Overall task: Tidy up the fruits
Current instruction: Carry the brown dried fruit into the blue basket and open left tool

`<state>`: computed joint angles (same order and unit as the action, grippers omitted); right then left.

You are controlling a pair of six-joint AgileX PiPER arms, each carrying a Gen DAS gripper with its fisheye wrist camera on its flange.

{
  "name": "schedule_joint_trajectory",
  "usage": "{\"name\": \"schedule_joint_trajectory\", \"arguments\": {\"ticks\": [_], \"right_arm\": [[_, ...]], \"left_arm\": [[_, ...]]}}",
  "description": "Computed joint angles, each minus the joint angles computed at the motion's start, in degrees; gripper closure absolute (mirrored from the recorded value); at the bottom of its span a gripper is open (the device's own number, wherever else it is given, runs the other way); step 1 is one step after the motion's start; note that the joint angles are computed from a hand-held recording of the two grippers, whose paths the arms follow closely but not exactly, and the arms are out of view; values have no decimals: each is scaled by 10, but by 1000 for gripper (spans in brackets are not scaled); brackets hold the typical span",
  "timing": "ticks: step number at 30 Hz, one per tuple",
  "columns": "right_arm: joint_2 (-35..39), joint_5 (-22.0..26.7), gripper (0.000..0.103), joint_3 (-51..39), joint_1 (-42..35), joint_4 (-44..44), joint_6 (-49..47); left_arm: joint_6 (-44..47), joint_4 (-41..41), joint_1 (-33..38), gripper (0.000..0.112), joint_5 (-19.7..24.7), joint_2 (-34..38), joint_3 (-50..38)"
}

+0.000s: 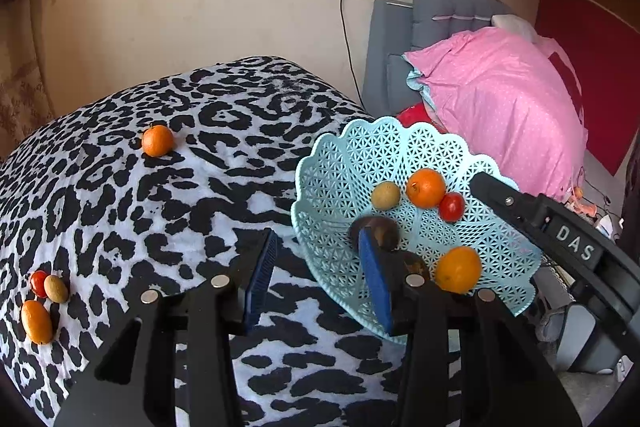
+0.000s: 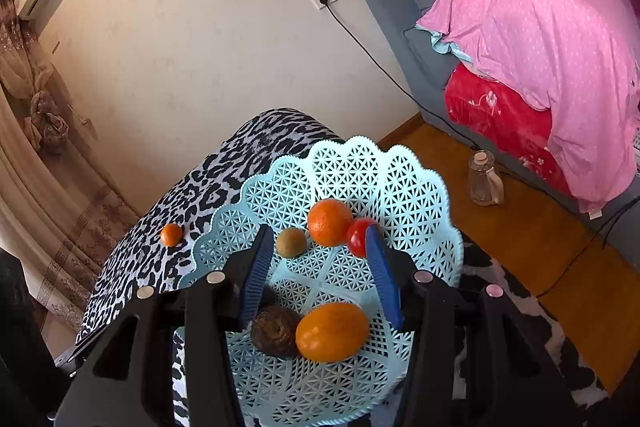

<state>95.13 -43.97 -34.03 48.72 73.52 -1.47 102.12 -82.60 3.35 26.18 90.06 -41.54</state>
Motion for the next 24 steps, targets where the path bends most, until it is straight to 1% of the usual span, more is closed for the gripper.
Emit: {"name": "schedule_joint_trajectory", "arguments": {"ticks": [4,5,6,8,10,11,12,16,17,18,19,24], "right_arm": [[3,1,53,0,-2,-1,5],[4,1,53,0,-2,-2,6],[3,0,53,1,-2,-2,6],[4,-4,53,1,0,0,6],[4,-9,52,3,2,1,8],[4,-15,48,3,5,7,7],[6,-27,46,1,12,22,-3],[14,-51,45,-14,30,56,-46],[17,-53,45,-18,33,61,-55],[17,-53,46,-20,34,64,-61],[19,-56,46,-22,37,69,-68],[22,-65,45,-28,41,82,-86]], "left_arm": [[-3,2,9,69,3,2,-1],[-6,4,11,65,2,1,-1],[-8,5,13,53,1,0,0],[6,-13,18,40,-1,-7,6],[14,-19,23,39,-2,-12,9],[17,-20,26,38,-2,-15,10],[19,-21,29,35,-1,-18,11],[52,-46,49,33,5,-30,21],[54,-47,51,31,6,-30,22],[54,-47,55,25,6,-31,22],[56,-50,61,24,7,-31,22],[85,-65,81,22,12,-35,29]]}}
